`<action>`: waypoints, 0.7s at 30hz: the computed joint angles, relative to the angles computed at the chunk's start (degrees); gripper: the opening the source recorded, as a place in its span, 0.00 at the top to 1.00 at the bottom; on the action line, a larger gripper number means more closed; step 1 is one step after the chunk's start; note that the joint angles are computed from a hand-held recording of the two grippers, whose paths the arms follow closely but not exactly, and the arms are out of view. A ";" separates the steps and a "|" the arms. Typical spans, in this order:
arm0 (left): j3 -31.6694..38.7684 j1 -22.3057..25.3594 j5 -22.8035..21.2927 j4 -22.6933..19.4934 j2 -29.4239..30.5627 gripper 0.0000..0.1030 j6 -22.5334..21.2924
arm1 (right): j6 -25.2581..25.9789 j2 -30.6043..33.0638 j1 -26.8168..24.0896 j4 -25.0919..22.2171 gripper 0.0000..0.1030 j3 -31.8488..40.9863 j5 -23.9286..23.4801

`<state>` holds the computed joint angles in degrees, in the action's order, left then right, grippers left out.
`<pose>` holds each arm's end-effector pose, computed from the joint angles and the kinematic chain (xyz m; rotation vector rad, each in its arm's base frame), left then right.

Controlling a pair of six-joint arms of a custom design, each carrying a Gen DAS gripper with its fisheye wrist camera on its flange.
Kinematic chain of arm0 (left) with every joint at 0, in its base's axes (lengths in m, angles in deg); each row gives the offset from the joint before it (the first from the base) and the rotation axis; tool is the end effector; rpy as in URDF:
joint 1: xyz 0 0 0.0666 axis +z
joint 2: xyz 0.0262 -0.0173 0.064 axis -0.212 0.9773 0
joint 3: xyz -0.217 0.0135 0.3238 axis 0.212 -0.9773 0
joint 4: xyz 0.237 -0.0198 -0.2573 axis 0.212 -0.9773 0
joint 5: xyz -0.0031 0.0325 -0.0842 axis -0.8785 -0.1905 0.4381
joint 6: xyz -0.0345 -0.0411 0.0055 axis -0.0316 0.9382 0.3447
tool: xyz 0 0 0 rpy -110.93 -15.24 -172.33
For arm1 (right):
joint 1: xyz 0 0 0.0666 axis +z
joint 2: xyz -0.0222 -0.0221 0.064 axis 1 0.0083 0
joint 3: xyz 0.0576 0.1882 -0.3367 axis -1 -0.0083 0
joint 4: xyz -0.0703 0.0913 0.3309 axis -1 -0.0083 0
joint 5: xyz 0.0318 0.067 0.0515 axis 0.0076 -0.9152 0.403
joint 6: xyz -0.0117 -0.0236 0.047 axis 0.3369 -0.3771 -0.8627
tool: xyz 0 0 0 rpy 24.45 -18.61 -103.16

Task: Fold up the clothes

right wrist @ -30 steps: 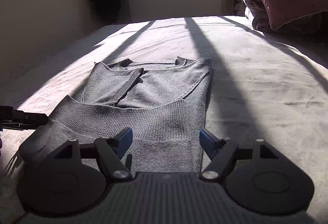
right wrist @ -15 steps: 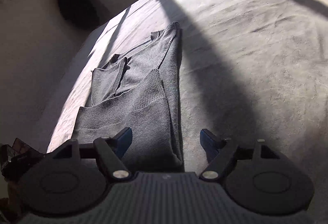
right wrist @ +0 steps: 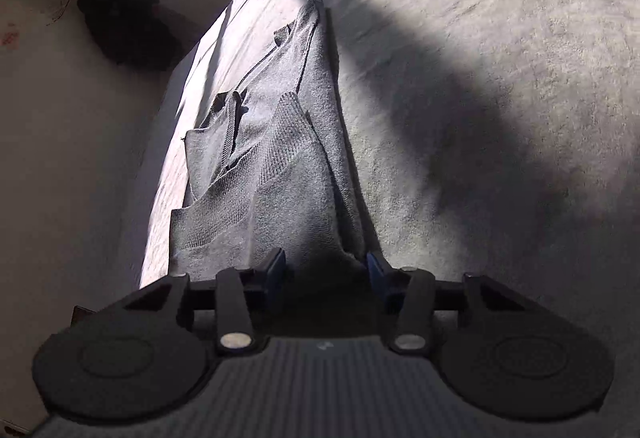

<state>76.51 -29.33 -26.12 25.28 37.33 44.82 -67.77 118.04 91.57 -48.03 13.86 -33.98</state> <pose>0.4262 -0.1561 0.3802 -0.0263 2.5781 -1.2521 0.2407 0.0171 0.3950 0.8968 2.1655 0.7937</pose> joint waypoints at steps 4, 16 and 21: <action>0.09 0.17 0.44 -0.41 0.29 0.84 1.29 | -2.15 -0.69 -1.05 0.88 0.79 -0.86 -1.93; 0.85 1.62 7.65 10.10 -0.94 0.87 14.22 | -6.34 -2.14 -5.06 4.49 0.81 1.87 -8.44; 1.95 1.20 8.26 18.65 -0.09 0.88 22.61 | -9.51 0.33 -7.53 9.07 0.81 4.32 -11.30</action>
